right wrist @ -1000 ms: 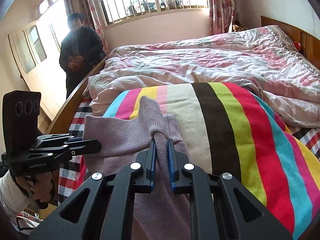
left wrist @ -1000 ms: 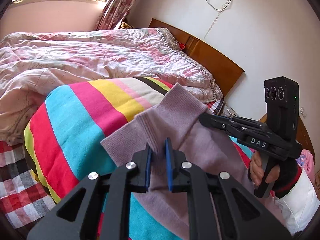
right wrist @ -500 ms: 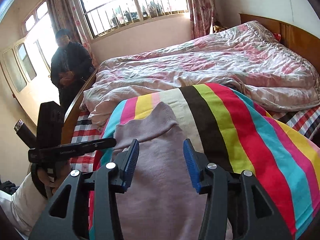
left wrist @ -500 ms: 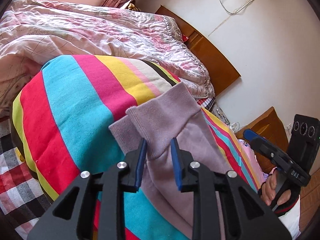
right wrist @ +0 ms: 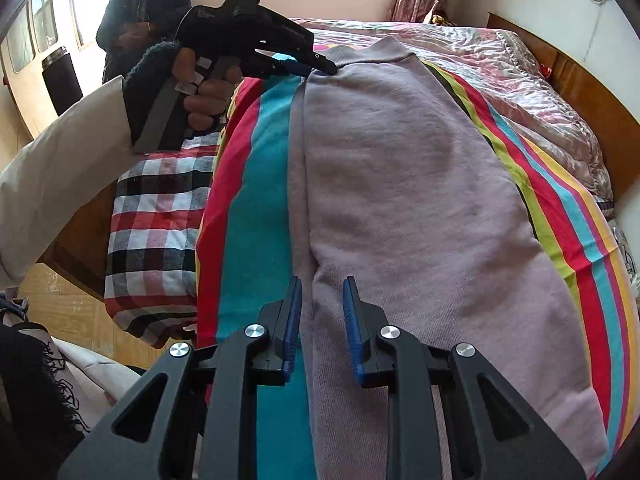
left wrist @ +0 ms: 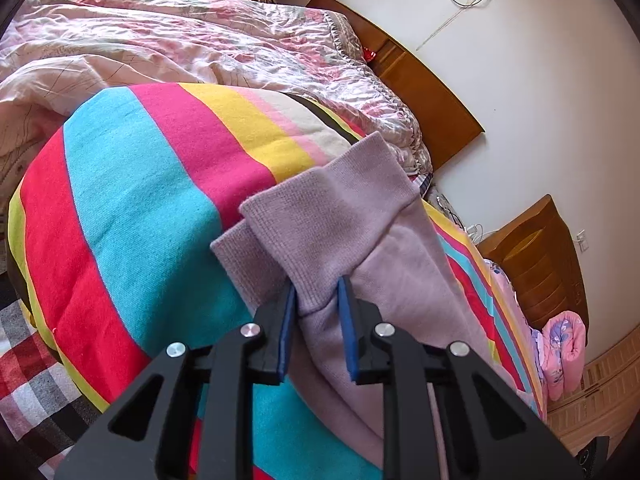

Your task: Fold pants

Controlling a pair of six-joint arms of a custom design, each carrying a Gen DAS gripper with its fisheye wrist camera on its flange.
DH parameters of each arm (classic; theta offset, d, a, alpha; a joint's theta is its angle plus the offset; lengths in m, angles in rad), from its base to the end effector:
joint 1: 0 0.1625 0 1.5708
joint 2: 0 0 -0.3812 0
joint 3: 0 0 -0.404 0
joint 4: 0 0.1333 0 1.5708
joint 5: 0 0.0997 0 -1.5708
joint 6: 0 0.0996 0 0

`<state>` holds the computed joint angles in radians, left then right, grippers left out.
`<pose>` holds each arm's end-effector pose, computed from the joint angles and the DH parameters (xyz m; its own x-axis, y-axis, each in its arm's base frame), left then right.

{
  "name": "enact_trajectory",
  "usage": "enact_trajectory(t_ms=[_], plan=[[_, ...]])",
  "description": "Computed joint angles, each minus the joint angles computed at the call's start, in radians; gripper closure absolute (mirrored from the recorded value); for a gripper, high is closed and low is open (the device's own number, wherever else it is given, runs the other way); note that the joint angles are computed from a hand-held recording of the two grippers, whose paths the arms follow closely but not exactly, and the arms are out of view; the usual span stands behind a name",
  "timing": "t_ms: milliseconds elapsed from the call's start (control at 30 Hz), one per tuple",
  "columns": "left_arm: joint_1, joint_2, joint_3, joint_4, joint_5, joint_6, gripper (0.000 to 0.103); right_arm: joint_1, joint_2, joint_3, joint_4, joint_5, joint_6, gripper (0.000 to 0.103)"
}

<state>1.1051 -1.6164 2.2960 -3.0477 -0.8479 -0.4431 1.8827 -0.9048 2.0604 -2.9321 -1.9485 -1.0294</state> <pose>-0.0106 -0.4647 0.3085 -0.9319 -0.3455 -0.1108 -0.0950 0.5270 -0.8445 0.2499 -0.4605 0.0223 -0.2104 -0.9085 0.3611 -0.9328 0.2971 0.2041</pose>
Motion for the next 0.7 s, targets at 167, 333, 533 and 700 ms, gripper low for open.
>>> enact_trajectory(t_ms=[167, 333, 533, 700], plan=[[-0.008, 0.009, -0.004, 0.008, 0.03, -0.005, 0.084, 0.001, 0.027, -0.001, -0.061, -0.031, -0.029, 0.087], [-0.012, 0.014, -0.003, 0.007, 0.036, -0.029, 0.084, 0.017, 0.033, 0.011, -0.088, -0.054, -0.059, 0.084], [-0.022, 0.022, -0.011, 0.031, 0.065, -0.037, 0.085, 0.023, 0.038, 0.04, -0.16, -0.078, -0.123, 0.084], [-0.037, 0.029, -0.018, 0.052, 0.091, -0.051, 0.092, 0.027, 0.052, 0.075, -0.273, -0.087, -0.201, 0.098]])
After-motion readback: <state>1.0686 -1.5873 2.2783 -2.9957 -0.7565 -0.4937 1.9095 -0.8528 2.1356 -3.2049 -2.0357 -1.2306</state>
